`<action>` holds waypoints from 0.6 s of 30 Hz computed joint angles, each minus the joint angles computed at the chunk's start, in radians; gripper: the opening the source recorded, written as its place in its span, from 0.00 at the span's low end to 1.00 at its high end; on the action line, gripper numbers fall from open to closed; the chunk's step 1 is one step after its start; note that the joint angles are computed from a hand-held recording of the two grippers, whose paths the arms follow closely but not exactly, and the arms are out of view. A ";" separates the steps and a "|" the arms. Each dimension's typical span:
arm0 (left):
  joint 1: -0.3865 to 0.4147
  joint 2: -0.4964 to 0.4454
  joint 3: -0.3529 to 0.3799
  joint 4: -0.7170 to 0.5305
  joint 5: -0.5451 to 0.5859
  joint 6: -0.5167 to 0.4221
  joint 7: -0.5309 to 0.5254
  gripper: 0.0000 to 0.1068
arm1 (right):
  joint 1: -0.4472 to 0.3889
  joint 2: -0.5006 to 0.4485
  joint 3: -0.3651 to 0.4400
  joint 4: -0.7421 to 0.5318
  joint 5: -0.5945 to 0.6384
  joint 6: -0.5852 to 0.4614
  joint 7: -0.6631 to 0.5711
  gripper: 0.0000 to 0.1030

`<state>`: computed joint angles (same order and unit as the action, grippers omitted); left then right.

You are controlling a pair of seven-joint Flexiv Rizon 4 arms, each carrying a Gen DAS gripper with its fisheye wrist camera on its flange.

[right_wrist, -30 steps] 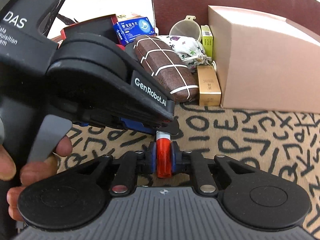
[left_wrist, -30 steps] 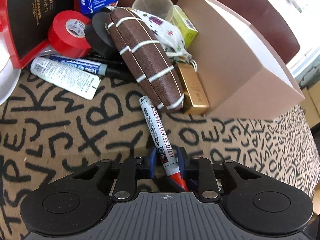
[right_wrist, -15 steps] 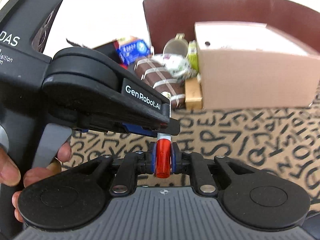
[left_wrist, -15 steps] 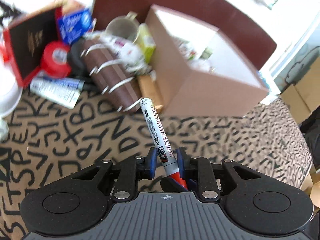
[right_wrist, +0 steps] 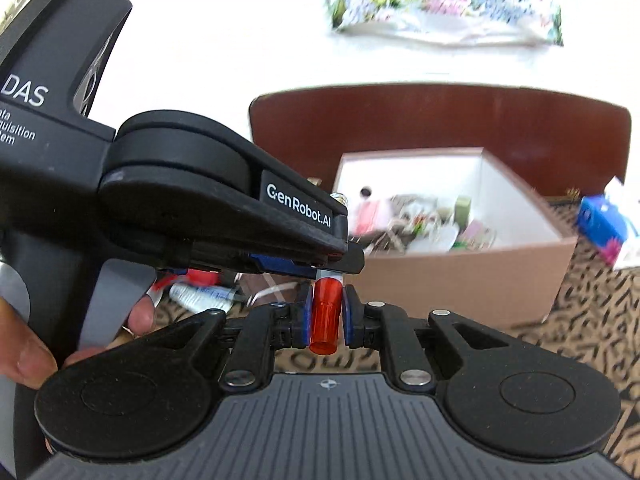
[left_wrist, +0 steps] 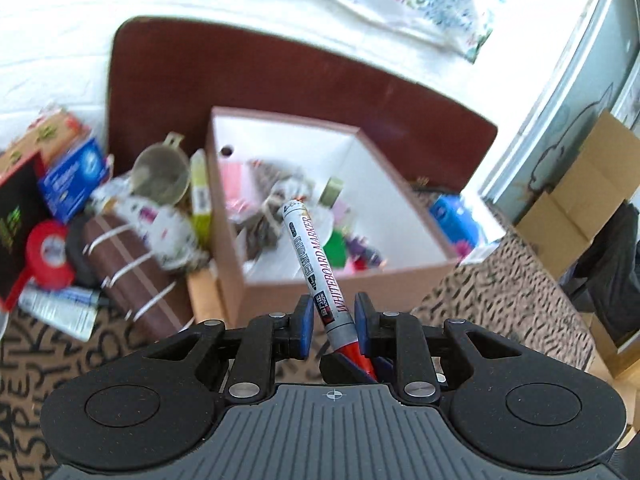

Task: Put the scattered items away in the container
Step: 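Lift the marker with the left gripper and carry it over the box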

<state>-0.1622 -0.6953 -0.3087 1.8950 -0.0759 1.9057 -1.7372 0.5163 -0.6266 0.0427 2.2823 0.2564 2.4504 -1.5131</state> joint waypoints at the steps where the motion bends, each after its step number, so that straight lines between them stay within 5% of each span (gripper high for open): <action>1: 0.003 -0.003 -0.007 -0.018 0.001 -0.007 0.003 0.17 | -0.013 0.009 -0.002 -0.006 -0.013 -0.008 0.004 0.17; 7: -0.009 -0.024 -0.015 -0.150 -0.022 -0.065 0.040 0.17 | -0.083 0.051 -0.022 -0.052 -0.087 -0.056 0.005 0.17; 12: 0.039 -0.083 -0.102 -0.283 -0.039 -0.131 0.084 0.18 | -0.128 0.072 -0.040 -0.114 -0.138 -0.123 -0.008 0.16; 18: -0.023 -0.200 -0.074 -0.531 -0.119 -0.249 0.156 0.18 | -0.155 0.062 -0.090 -0.232 -0.180 -0.248 -0.018 0.16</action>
<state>-0.1847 -0.8954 -0.3831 1.3643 -0.1953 1.6568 -1.5813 0.3616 -0.5641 -0.0475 2.0505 0.0764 2.2026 -1.5309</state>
